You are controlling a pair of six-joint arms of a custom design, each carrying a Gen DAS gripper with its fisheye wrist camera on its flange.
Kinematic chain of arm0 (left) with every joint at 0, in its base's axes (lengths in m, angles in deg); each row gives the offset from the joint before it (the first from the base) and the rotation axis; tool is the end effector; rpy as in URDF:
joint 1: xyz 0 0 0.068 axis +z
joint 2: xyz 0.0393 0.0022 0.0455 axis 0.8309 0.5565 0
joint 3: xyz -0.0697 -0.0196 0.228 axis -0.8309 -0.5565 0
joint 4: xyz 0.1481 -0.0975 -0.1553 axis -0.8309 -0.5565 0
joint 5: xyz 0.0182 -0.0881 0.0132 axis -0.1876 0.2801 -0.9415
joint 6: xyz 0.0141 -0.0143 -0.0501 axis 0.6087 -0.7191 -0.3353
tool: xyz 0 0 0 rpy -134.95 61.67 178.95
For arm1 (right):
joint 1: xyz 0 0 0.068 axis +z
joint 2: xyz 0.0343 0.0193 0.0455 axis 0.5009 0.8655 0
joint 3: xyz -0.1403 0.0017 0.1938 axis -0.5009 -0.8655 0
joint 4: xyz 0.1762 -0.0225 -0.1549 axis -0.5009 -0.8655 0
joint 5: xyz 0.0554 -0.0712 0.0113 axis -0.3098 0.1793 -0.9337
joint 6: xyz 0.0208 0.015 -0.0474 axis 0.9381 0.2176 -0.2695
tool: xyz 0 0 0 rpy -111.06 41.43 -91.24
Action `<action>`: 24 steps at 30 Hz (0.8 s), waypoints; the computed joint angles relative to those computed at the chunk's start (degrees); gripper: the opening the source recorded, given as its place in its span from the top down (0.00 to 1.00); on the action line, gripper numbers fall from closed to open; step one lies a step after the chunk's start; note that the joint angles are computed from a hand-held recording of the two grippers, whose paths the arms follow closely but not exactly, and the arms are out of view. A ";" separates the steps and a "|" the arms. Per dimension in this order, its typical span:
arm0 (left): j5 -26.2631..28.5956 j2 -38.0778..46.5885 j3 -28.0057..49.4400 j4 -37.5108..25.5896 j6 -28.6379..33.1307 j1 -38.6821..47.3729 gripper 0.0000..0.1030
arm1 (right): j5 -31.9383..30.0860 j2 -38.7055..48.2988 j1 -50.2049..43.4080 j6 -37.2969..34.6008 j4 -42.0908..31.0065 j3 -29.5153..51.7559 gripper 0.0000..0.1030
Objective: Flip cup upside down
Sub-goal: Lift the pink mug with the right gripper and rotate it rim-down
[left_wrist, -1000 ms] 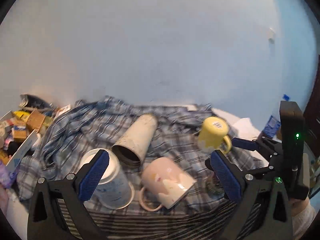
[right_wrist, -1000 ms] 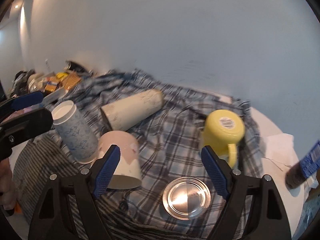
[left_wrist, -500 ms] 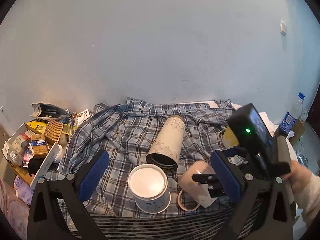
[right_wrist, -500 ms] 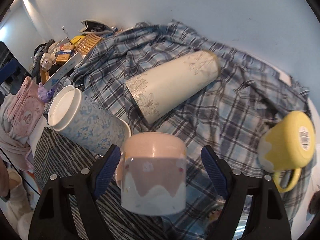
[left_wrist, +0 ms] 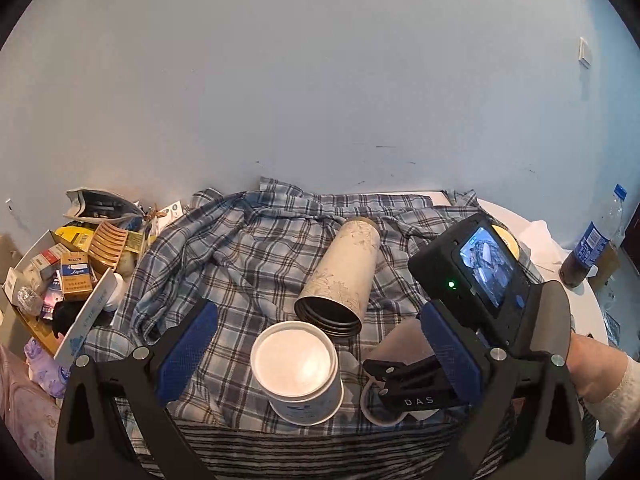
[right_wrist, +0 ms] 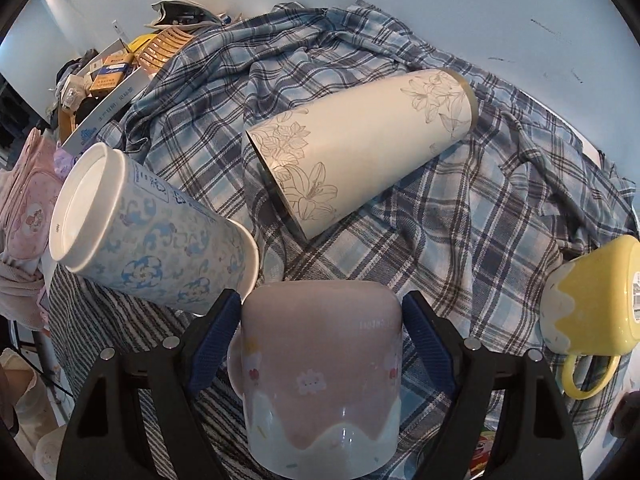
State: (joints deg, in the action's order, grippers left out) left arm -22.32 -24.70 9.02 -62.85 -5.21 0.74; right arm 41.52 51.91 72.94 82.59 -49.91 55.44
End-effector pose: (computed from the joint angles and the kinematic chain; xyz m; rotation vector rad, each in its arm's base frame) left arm 0.1250 -0.1517 0.1935 0.3265 2.2755 -0.1423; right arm 0.2290 0.2123 0.0836 -0.5079 2.7433 0.2915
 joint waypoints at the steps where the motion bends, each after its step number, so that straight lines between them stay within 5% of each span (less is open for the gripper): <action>1: 0.20 0.09 -0.05 0.17 0.01 0.07 0.00 | 0.44 -1.01 0.10 0.75 0.15 -0.84 0.21; 14: -1.45 -7.16 -3.34 -1.47 -5.93 -4.17 0.00 | 4.15 -17.73 1.91 3.82 -0.28 -12.85 0.22; 18: -7.70 -8.96 -2.58 -4.87 -11.67 -8.56 0.00 | 6.37 -23.10 3.97 6.95 -0.01 -16.66 0.27; 20: -10.69 -10.58 -2.67 -6.11 -13.40 -11.23 0.00 | 6.66 -26.92 4.57 8.47 0.50 -18.84 0.38; 24: -15.88 -11.74 -2.12 -9.87 -16.42 -16.09 0.00 | 11.51 -29.72 8.91 8.55 -1.96 -19.51 0.38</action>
